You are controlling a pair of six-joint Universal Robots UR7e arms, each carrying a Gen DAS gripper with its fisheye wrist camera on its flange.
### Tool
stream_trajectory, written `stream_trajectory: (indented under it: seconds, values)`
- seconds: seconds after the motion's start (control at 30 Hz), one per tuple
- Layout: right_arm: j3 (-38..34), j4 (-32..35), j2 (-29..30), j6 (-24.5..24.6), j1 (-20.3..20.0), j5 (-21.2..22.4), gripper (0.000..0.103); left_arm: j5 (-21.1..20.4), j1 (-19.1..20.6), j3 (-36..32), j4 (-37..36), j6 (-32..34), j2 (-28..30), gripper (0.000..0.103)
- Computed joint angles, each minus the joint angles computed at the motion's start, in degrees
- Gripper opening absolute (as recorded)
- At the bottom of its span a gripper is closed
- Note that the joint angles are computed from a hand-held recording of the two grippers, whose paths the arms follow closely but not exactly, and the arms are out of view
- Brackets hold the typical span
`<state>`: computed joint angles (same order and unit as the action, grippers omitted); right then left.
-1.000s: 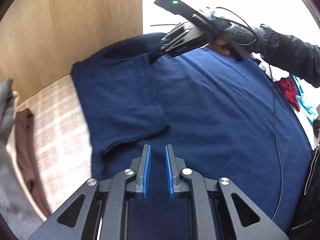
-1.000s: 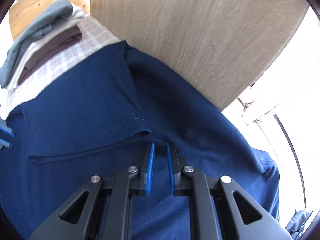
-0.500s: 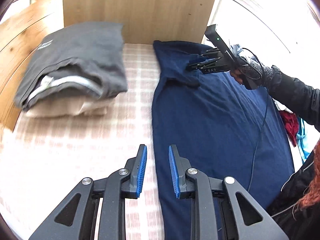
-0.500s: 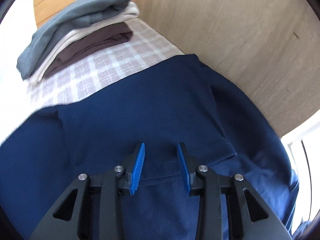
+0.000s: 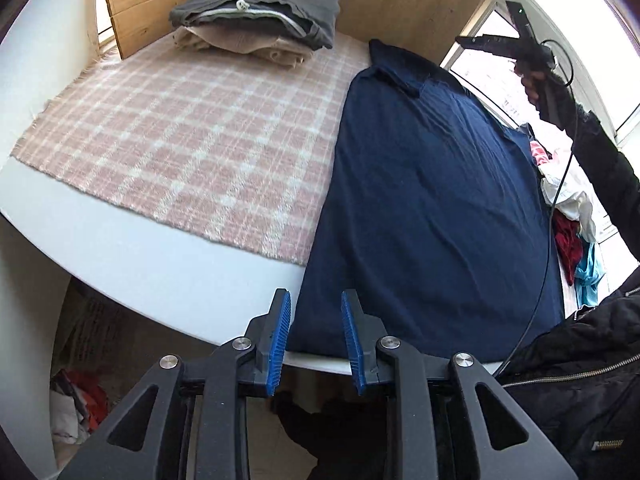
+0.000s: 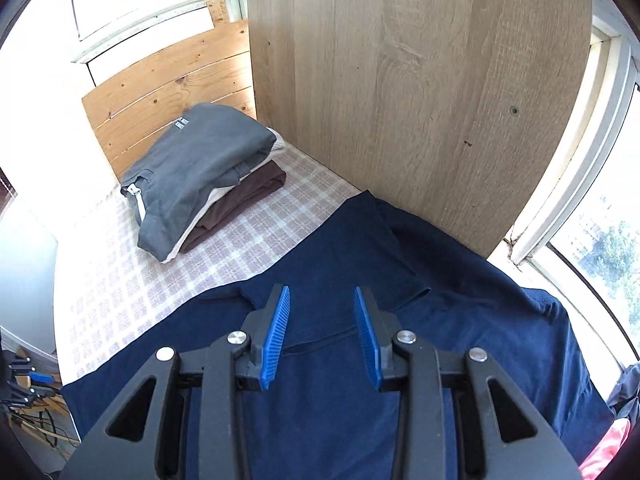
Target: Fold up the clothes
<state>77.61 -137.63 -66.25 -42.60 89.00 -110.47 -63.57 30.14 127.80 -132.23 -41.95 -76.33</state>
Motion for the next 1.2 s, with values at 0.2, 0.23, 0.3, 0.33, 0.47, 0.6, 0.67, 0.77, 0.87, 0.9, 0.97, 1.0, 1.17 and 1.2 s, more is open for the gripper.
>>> stream_trajectory:
  seconds: [0.2,0.23,0.3,0.33,0.47,0.6,0.67,0.77,0.87,0.9,0.97,1.0,1.17,1.2]
  values:
    - [7.5,-2.5,-3.4,-1.6,2.6,-4.2,0.035,-3.7,2.5,2.0,-5.6,5.4,2.2,0.030]
    - [8.5,-2.9,-3.8,-2.0,3.0,-5.0,0.035,-3.8,2.7,2.1,-6.1,6.6,2.4,0.028]
    - [10.2,-3.1,-4.1,-2.6,3.7,-6.4,0.035,-4.7,2.9,1.7,-5.5,7.8,2.5,0.009]
    - [10.8,-3.6,-4.2,-2.9,4.0,-6.9,0.035,-5.4,3.0,1.4,-4.8,8.0,2.4,0.001]
    - [11.8,-4.3,-4.0,-2.0,4.5,-6.7,0.035,-6.0,1.7,2.4,-6.9,7.5,-1.6,0.002]
    - [10.3,-3.9,-1.0,0.2,4.8,-8.3,0.036,-7.4,2.2,3.6,-8.8,7.2,-4.6,0.002]
    - [8.4,-4.1,1.4,2.9,4.9,-9.1,0.036,-8.6,3.5,3.4,-8.0,7.4,-3.8,0.002]
    - [4.0,-5.2,5.9,8.6,4.9,-11.2,0.036,-10.0,4.5,3.7,-9.8,9.3,-2.8,0.002]
    - [-2.0,-6.0,11.5,14.0,5.0,-14.2,0.036,-10.2,4.5,3.3,-10.5,10.4,-2.7,0.002]
    - [-4.6,-5.3,13.4,16.4,4.8,-14.8,0.036,-10.5,4.5,3.2,-10.5,10.6,-2.8,0.002]
    - [-10.4,-3.1,17.7,20.7,4.6,-16.5,0.036,-11.2,4.3,3.2,-10.5,11.6,-3.3,0.002]
    - [-13.3,-2.4,20.1,21.7,4.6,-17.8,0.036,-11.6,4.2,3.3,-10.7,12.3,-3.5,0.002]
    - [-30.3,2.9,31.9,27.0,4.1,-24.6,0.036,-13.2,4.7,2.9,-11.6,14.3,-3.7,0.002]
    - [-34.1,4.9,34.1,28.6,4.0,-25.6,0.036,-13.5,5.0,2.8,-11.7,14.7,-3.7,0.002]
